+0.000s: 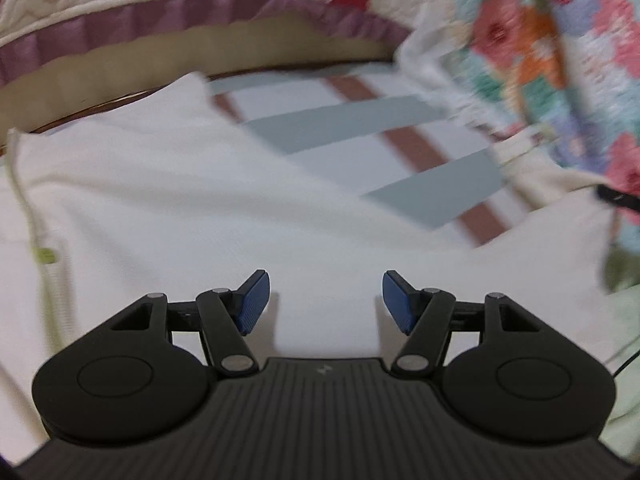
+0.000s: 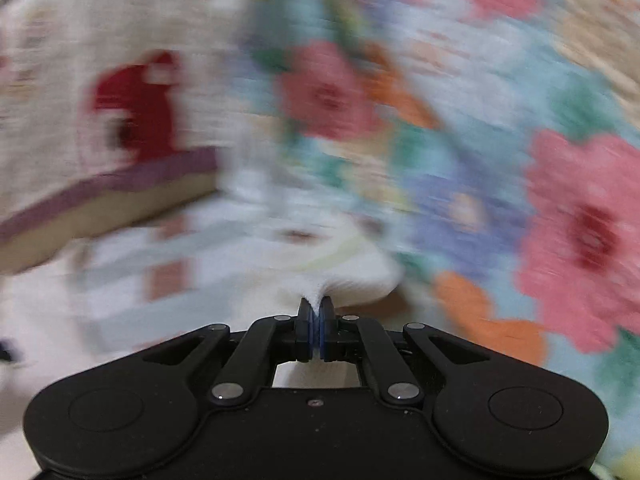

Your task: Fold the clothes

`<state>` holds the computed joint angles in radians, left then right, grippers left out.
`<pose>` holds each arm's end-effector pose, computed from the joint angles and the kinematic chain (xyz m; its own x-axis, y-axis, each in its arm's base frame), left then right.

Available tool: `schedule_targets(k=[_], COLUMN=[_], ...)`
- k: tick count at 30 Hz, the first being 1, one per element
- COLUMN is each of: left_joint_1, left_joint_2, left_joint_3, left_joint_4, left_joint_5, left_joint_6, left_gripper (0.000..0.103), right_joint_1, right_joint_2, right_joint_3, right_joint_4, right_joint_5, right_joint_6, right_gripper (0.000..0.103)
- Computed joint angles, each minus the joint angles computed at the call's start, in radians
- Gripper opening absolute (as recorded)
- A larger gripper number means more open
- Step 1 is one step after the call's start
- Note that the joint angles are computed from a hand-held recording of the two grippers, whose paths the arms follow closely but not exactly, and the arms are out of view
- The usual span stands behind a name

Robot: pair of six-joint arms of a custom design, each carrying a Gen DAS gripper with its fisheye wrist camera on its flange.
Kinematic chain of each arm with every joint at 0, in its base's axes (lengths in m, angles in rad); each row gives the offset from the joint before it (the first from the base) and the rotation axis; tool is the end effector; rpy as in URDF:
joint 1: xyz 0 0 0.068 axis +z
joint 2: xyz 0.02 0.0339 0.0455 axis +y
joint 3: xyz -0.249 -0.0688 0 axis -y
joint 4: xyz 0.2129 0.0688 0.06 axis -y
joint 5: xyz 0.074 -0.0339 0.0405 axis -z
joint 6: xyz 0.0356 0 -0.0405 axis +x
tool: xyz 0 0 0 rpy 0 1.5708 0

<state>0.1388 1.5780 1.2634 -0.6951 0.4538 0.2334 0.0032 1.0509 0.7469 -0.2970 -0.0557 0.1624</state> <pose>0.2985 0.0259 0.2639 -0.7911 0.0994 -0.6035 0.2977 0.9245 -0.2380 0.2077 0.0026 0.2612 -0.5660 0.1596 -0.8088 0.0430 0.9855 0.1644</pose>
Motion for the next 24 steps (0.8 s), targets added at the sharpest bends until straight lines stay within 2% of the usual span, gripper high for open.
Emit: schedule_targets(k=[3,5,7,8,9,13,14,16,19,21,22,24], left_joint_1=[-0.056,-0.094,-0.138,-0.156,-0.168,-0.161,-0.155,-0.146,-0.143,-0.149,-0.153,-0.154], left_joint_2=[-0.038,-0.05,-0.061,-0.07,-0.077,-0.093,-0.09,-0.091,-0.099,-0.113,-0.124,-0.145], left_joint_3=[-0.052,-0.087,-0.119,-0.135,-0.15,-0.193,-0.199,-0.209,-0.216,-0.224,-0.233,-0.25], left_joint_4=[0.037,0.049,0.056,0.061,0.065,0.073,0.076,0.083,0.086,0.09,0.095,0.102], left_joint_5=[0.04,0.064,0.052,0.037,0.023,0.005,0.005,0.009,0.01,-0.004,-0.018,-0.034], left_joint_6=[-0.065,-0.075,-0.066,-0.057,-0.045,-0.028,-0.032,-0.042,-0.05,-0.052,-0.055,-0.061], left_gripper=[0.063,0.063,0.063,0.063,0.064,0.063,0.063,0.063,0.063,0.063,0.064,0.064], right_joint_1=[0.179,0.231,0.233,0.23,0.198,-0.082,-0.13,-0.181,-0.138,-0.088,-0.052,-0.01], right_joint_2=[0.007,0.081,0.114,0.125,0.093,0.019,0.021,0.08,0.221,0.289,0.307,0.323], right_joint_3=[0.002,0.048,0.077,0.086,0.06,-0.018,-0.034,-0.02,0.053,0.066,0.046,-0.016], right_joint_4=[-0.026,-0.096,-0.153,-0.174,-0.152,-0.1,-0.096,-0.113,-0.167,-0.169,-0.129,-0.009], right_joint_5=[-0.046,-0.211,-0.299,-0.34,-0.367,-0.542,-0.536,-0.483,-0.354,-0.26,-0.205,-0.17], right_joint_6=[-0.014,-0.026,-0.041,-0.046,-0.019,0.186,0.237,0.255,0.257,0.337,0.379,0.452], right_gripper=[0.005,0.009,0.02,0.034,0.045,0.054,0.056,0.056,0.056,0.056,0.056,0.057])
